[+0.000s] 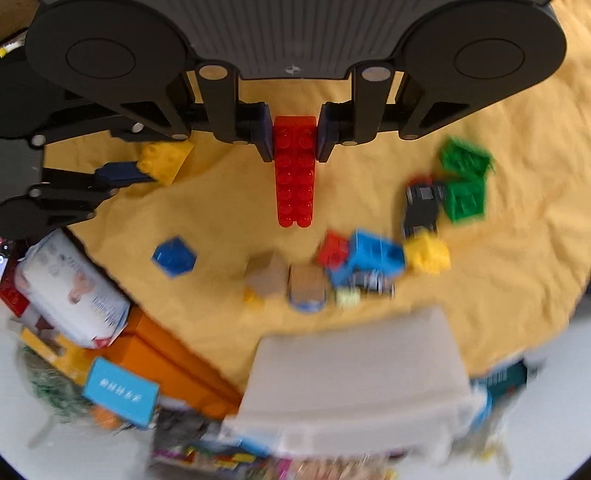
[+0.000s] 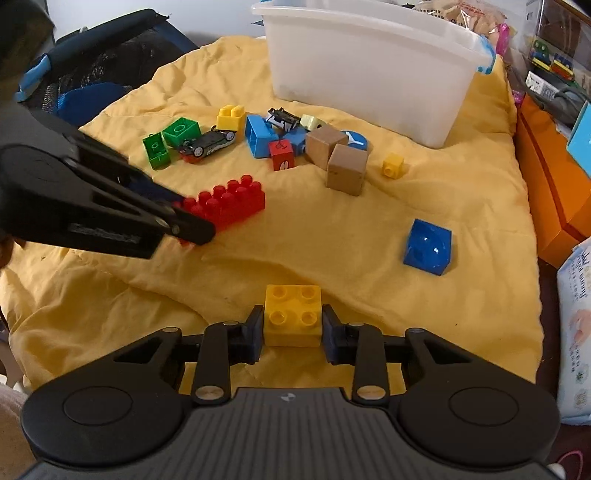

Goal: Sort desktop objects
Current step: 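Lift both bricks and carry them over the white bin, then open both tools to drop the bricks into the bin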

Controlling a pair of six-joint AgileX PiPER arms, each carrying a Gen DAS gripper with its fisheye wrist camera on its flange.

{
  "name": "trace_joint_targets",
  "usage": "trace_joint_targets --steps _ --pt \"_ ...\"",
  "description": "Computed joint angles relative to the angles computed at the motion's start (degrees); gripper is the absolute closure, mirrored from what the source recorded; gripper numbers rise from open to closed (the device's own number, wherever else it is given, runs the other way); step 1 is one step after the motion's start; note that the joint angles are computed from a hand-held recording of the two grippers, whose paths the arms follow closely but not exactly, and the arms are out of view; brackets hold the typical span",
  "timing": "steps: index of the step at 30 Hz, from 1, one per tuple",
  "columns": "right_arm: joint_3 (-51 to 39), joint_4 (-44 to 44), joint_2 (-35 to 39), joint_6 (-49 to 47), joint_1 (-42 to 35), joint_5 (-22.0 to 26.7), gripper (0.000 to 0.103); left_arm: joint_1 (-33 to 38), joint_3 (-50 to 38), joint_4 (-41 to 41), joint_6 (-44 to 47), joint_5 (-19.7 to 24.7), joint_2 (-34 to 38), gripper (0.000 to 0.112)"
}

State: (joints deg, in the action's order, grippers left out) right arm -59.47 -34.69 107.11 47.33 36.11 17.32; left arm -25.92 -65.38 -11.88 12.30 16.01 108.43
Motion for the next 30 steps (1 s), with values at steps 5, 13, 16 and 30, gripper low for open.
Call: trace_joint_targets --steps 5,13,16,30 --pt "-3.2 -1.5 -0.4 1.3 -0.6 3.5 0.069 0.6 -2.5 -0.8 1.8 0.2 -2.9 0.086" --pt "-11.7 -6.1 -0.8 1.6 -4.1 7.8 0.069 2.2 -10.6 3.9 -1.3 -0.1 -3.7 0.085" --pt "-16.3 -6.5 0.0 -0.1 -5.7 8.6 0.069 2.7 -15.3 10.2 -5.1 -0.3 -2.0 0.085" --pt "-46.0 -4.0 14.9 -8.8 -12.0 13.0 0.069 6.1 -59.1 14.7 -7.5 13.9 23.0 0.085"
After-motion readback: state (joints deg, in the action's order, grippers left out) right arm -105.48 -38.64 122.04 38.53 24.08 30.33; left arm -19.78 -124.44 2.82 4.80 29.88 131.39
